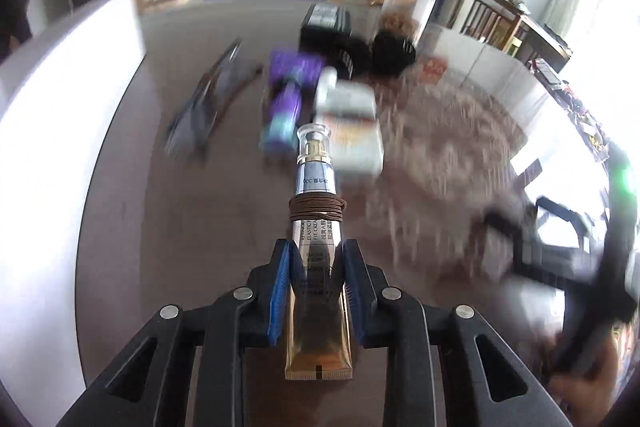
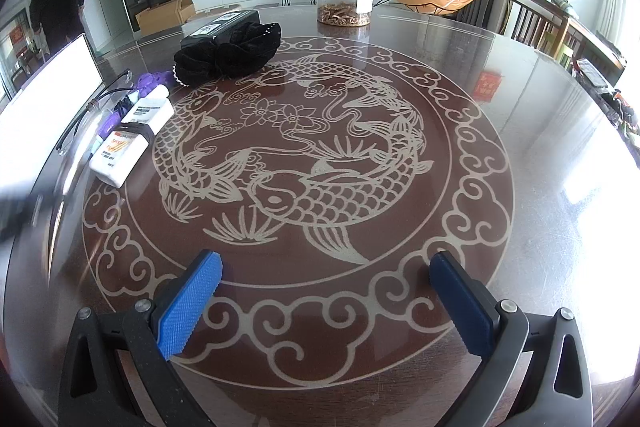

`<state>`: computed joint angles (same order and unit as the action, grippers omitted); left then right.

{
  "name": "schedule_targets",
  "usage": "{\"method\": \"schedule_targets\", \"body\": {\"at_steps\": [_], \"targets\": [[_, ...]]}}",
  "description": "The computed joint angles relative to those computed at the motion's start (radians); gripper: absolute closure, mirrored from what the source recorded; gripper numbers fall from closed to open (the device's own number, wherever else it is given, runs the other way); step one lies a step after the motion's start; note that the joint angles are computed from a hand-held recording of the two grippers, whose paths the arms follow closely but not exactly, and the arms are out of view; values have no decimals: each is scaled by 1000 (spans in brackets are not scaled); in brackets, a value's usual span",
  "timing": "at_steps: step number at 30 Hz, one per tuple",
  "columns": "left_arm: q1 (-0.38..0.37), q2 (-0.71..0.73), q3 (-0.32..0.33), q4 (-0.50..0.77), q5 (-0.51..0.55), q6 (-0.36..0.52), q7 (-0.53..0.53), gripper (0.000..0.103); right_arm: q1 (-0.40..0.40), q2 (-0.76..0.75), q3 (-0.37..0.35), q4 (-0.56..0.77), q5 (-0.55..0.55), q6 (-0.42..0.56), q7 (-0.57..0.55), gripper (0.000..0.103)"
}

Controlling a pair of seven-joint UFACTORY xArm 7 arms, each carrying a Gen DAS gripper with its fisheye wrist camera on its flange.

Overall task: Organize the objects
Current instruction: 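Grasp the gold tube with the left tool and lift it, then grasp the white sunscreen bottle with the right tool while the left holds the tube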

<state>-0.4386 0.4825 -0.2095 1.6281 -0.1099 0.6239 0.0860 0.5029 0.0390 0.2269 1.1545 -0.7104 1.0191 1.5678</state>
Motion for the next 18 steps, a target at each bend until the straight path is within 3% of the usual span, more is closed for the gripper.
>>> {"method": "schedule_targets", "body": {"at_steps": [3, 5, 6, 9, 12, 18], "targets": [[38, -131, -16, -215, -47, -103, 27, 70, 0, -1, 0, 0, 0, 0, 0, 0], [44, -146, -19, -237, -41, -111, 61, 45, 0, -1, 0, -1, 1, 0, 0, 0], [24, -145, 1, -240, 5, -125, 47, 26, 0, 0, 0, 0, 0, 0, 0, 0], [-29, -129, 60, -234, 142, -150, -42, 21, 0, 0, 0, 0, 0, 0, 0, 0], [-26, -107, 70, -241, 179, -208, -82, 0, 1, -1, 0, -1, 0, 0, 0, 0], [-3, -82, 52, -224, 177, -224, -77, 0, 0, 1, -1, 0, -1, -2, 0, 0]]}}
